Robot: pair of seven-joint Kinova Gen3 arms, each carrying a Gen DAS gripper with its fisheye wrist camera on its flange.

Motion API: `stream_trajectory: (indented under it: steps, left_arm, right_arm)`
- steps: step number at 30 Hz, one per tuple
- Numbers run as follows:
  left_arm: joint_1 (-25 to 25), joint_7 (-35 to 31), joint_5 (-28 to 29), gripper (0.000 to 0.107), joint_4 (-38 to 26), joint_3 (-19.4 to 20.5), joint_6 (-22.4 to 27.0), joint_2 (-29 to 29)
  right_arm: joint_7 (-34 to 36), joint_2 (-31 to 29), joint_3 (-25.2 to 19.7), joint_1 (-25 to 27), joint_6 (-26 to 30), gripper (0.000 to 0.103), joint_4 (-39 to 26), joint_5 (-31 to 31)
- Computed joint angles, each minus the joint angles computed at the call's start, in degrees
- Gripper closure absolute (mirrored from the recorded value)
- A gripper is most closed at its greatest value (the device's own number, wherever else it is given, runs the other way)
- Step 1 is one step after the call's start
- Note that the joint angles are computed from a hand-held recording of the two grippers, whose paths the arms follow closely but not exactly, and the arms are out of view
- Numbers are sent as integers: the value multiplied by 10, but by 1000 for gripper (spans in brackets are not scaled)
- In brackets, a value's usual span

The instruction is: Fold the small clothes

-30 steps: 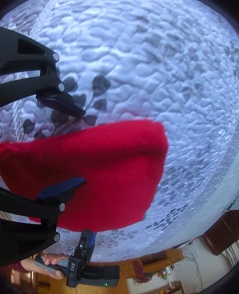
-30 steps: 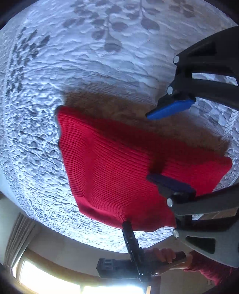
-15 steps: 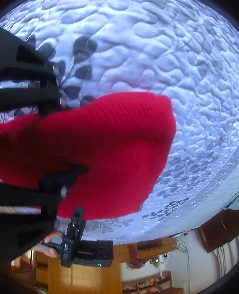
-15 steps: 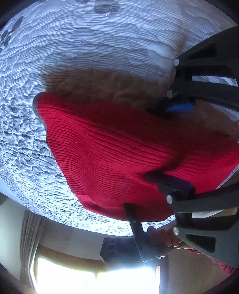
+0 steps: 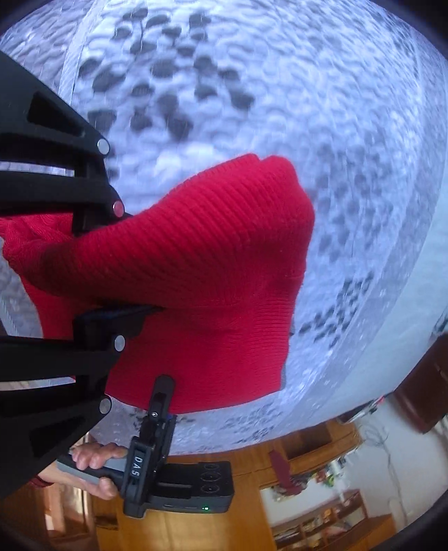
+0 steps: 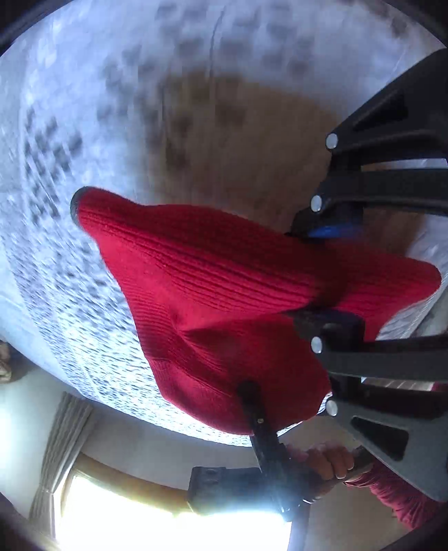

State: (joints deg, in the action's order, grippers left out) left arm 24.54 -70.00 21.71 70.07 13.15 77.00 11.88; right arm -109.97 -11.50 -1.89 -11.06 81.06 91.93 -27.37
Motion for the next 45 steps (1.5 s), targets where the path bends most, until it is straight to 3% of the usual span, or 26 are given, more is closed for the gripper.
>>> stream_trajectory:
  steps: [5, 10, 12, 15, 17, 19, 24, 29, 30, 32, 33, 34, 38, 42, 45]
  left_arm:
    - [85, 61, -44, 78, -79, 20, -15, 75]
    - [168, 115, -121, 77, -145, -1, -22, 160]
    - [180, 127, -139, 74, -156, -9, -17, 183]
    - [168, 118, -128, 63, -115, -7, -47, 171]
    - [169, 115, -138, 53, -104, -8, -43, 157]
    - [164, 118, -136, 51, -88, -6, -38, 139]
    - [158, 115, -117, 45, -2, 11, -51, 72]
    - [173, 128, -115, 44, 56, 29, -75, 42]
    - [180, 138, -121, 45, 61, 30, -77, 42]
    - [196, 160, -145, 48, 63, 29, -80, 40]
    - [206, 169, -160, 56, 60, 29, -78, 40]
    - [209, 175, -164, 60, 56, 32, -75, 42]
    - [226, 207, -182, 74, 31, 32, -54, 47]
    - [253, 233, -216, 78, 19, 34, -37, 41]
    - [277, 252, -246, 78, 20, 34, -29, 56]
  right_arm:
    - [36, -31, 54, 41, 70, 71, 6, 41]
    - [80, -25, 71, 81, 36, 70, 63, 71]
    - [107, -23, 88, 93, 9, 66, 104, 52]
    - [139, -46, 107, 112, -15, 54, 146, 19]
    - [149, -71, 115, 122, -14, 45, 159, 11]
    - [150, -93, 120, 129, 2, 34, 162, 13]
    - [115, -173, 104, 118, 59, 31, 179, 4]
    - [60, -226, 71, 104, 81, 31, 214, -8]
    - [48, -235, 64, 103, 79, 31, 223, -10]
    - [38, -239, 64, 100, 73, 49, 233, -13]
    - [29, -243, 79, 93, 70, 74, 245, -27]
    - [20, -251, 93, 86, 69, 85, 250, -37]
    - [2, -261, 76, 88, 87, 89, 213, -16]
    - [-22, -257, 42, 82, 99, 90, 169, 26]
    - [-43, -238, 9, 79, 82, 90, 191, 30]
